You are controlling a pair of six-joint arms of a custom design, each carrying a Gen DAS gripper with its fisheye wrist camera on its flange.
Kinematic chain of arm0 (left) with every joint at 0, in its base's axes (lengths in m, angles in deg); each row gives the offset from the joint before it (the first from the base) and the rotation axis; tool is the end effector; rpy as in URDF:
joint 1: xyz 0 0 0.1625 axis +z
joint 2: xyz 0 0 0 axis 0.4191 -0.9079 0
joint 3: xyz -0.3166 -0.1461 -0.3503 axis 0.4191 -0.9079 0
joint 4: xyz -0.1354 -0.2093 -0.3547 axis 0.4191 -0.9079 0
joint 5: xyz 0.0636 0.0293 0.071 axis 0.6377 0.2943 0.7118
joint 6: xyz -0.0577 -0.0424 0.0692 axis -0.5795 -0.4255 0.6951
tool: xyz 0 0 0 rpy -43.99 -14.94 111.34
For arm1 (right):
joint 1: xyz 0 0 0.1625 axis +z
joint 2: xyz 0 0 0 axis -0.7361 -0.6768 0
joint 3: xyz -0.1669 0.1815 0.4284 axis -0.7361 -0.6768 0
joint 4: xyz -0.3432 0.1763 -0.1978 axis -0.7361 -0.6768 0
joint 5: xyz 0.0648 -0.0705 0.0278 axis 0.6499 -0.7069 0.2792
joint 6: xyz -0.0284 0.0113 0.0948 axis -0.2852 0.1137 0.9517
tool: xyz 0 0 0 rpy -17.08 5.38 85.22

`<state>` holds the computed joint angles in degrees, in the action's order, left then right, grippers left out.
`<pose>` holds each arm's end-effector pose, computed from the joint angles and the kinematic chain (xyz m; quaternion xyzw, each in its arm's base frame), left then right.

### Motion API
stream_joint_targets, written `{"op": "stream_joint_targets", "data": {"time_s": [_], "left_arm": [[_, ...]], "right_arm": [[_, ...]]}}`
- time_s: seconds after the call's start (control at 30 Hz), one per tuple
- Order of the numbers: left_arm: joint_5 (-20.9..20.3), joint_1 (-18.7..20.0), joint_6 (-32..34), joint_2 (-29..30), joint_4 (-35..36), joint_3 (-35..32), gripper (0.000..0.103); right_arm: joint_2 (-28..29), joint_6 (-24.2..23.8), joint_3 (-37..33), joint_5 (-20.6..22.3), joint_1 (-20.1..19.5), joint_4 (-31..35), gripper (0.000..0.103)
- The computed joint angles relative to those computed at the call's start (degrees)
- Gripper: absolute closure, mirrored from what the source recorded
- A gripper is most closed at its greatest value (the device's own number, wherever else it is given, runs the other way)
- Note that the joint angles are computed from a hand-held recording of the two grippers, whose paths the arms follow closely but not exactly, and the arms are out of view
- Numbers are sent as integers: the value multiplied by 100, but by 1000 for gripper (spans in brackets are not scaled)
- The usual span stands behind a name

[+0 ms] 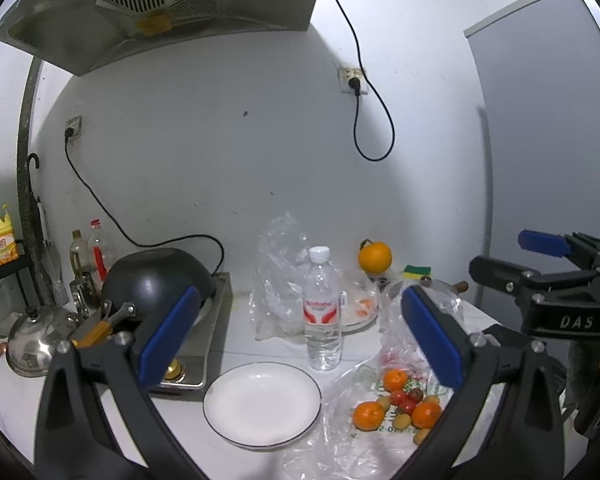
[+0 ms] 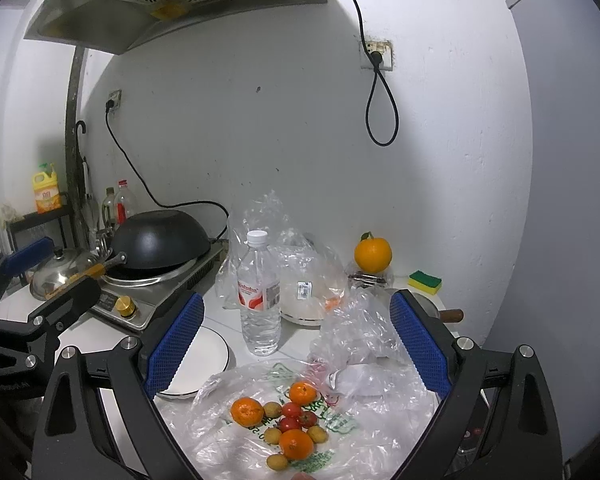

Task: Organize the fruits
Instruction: 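Grasp a mandarin orange with the right gripper while the left gripper grasps another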

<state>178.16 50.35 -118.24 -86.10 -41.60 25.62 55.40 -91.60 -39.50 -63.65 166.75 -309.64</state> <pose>-0.0907 -0.8177 0.3574 0.4861 0.7325 -0.4678 0.0913 0.4504 -0.6975 0.0195 0.0954 -0.6740 0.6005 0.4197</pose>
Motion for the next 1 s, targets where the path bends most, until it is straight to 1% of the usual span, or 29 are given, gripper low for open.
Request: {"op": "stream_joint_targets", "data": {"time_s": [0.23,0.33,0.47,0.53,0.57,0.6,0.63,0.67,0.7,0.77,0.83,0.9,0.97,1.0], "left_arm": [[-114,-34,154,122,133,-41,2],[-233,-47,294,161,151,59,2],[-420,-46,459,233,196,182,2],[-538,-45,501,289,236,203,2],[-601,-46,501,331,287,190,2],[-672,-39,491,392,360,164,2],[-713,-36,494,422,389,163,4],[-787,-35,509,472,437,156,6],[-844,-36,522,510,479,152,11],[-982,-39,570,617,602,96,13],[-1155,-50,610,726,717,23,15],[-1255,-59,647,836,856,-85,18],[-1387,-71,684,974,991,-224,22],[-1440,-77,683,1030,1069,-299,29]], "right_arm": [[-163,212,344,-50,-74,-4,7],[-357,647,765,-115,-143,133,7],[-494,814,1185,-306,-261,123,7],[-604,1107,1481,-368,-340,295,8],[-672,1335,1649,-387,-383,457,8],[-732,1550,1802,-380,-424,617,11],[-778,1718,1922,-357,-462,756,18],[-821,1906,2043,-356,-507,923,22],[-870,2132,2162,-347,-553,1144,27],[-956,2545,2392,-225,-646,1542,29],[-1057,2999,2645,32,-751,1916,34],[-1093,3264,2734,160,-818,2195,38],[-1113,3450,2780,313,-894,2414,39],[-1126,3565,2803,362,-925,2533,42]]}}
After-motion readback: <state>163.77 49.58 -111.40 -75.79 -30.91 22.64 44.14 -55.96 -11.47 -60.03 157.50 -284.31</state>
